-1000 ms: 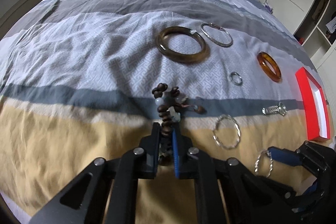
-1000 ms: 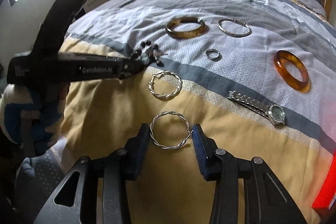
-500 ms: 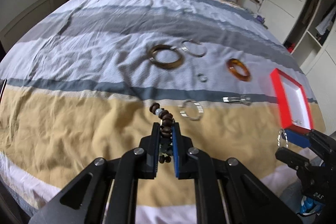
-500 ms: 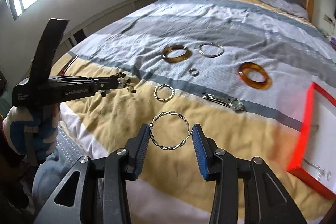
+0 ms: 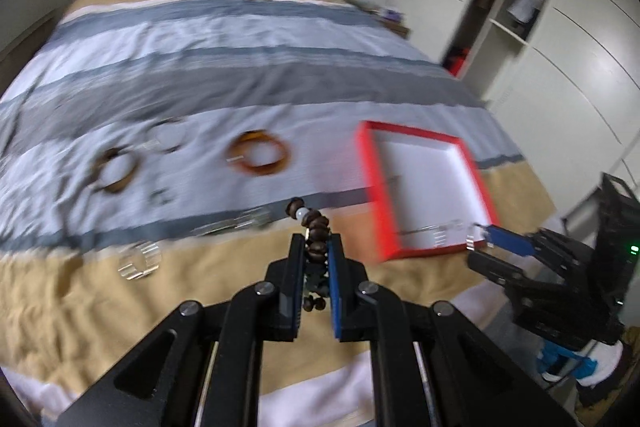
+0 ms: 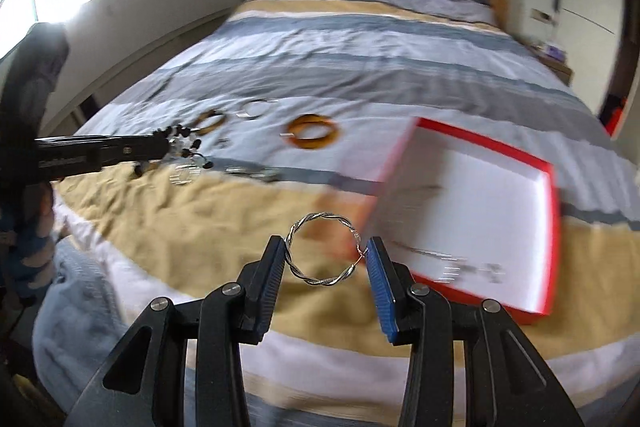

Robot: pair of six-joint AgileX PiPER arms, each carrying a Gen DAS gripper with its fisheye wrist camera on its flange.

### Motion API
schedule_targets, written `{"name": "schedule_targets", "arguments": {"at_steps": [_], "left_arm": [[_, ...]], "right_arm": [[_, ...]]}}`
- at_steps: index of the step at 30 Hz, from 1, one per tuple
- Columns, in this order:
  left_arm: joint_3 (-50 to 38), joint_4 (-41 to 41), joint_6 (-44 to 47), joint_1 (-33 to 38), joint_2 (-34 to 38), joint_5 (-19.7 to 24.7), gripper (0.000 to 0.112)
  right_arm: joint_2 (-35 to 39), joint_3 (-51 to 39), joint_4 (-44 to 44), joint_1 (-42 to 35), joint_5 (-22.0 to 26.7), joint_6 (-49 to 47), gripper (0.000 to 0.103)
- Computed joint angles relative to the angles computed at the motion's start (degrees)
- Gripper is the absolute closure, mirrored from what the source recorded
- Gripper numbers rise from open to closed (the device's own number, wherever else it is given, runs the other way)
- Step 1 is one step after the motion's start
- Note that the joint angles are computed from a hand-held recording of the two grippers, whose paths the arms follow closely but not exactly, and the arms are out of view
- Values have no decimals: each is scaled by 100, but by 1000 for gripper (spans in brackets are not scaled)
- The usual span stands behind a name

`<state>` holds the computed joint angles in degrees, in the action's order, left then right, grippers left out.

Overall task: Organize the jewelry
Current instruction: 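Carry bracelet and hoop into the red box and open both grippers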

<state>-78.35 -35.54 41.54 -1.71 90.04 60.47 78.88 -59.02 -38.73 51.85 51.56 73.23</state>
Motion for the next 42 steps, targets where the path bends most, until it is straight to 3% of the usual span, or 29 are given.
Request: {"name": "schedule_targets", "arguments": {"at_steps": [5, 9, 14, 19, 24, 28, 34, 37, 42], "left_arm": [[-796, 202, -840, -1373, 705, -243, 102], [-1834, 547, -1450, -2152, 1641, -327, 102], [-3468, 1135, -2248, -2698, 3096, -97, 102], [-4577, 1735, -2700, -2904, 4081, 76, 102], [-4854, 1940, -2749, -2882, 4448, 46, 102], [-4421, 1899, -2588, -2837, 4344, -325, 102], [-4079, 1849, -2546, -2865, 4166, -594, 101], [-3958, 1740, -2507, -2833, 4084, -606, 101], [-3559, 1612, -2453, -2771, 3765, -645, 96]], "right_arm": [[-640, 725, 419, -1233, -429, -914, 62], [-699, 1114, 1089, -2427, -1173, -2096, 62], [-217, 1162, 2332, -3603, -1954, -4136, 61], [599, 654, 2959, -4256, -2147, -5651, 61], [1403, -169, 3452, -4784, -1925, -6727, 61], [1813, -603, 3516, -4898, -1668, -7162, 61], [2022, -743, 3394, -4892, -1580, -7261, 60], [2006, -773, 3157, -4825, -1463, -7114, 53], [1763, -678, 2890, -4720, -1322, -6831, 51]]}}
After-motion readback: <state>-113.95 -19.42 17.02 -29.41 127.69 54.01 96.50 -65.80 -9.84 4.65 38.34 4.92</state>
